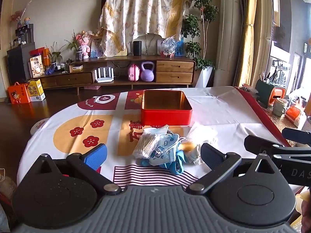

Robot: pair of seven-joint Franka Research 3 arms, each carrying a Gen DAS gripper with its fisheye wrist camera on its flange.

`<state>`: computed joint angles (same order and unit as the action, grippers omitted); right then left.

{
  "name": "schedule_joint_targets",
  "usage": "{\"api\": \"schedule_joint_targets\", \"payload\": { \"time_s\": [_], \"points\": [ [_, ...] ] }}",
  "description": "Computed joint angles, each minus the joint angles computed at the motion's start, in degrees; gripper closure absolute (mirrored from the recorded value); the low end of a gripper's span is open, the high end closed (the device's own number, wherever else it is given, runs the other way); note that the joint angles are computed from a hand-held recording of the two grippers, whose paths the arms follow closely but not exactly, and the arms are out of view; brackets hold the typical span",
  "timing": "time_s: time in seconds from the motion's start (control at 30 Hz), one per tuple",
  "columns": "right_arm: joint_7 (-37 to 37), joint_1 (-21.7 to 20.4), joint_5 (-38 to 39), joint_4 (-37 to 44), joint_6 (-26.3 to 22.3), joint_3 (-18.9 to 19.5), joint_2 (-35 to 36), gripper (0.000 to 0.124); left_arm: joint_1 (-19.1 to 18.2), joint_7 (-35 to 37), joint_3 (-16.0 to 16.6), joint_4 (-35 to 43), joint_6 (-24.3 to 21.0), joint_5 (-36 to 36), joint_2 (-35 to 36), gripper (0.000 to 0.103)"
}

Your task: Organize soft objects

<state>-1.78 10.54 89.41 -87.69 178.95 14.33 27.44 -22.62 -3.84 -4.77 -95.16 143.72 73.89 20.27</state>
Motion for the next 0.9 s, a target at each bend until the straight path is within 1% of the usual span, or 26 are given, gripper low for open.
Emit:
{"api": "schedule_joint_targets", "payload": {
  "time_s": [0.47, 0.9],
  "points": [
    [-0.3, 0.1, 0.3, 0.0, -0.1, -0.1, 0.0, 0.021, 0.0, 0.3, 0.1, 0.3, 0.1, -1.5, 0.4, 0.000],
    [-0.9, 0.3, 1.0, -0.1, -0.1, -0.3, -0.2, 0.021, 0.0, 0.2, 0.2, 0.3, 0.1, -1.4, 0.3, 0.000]
  ]
}}
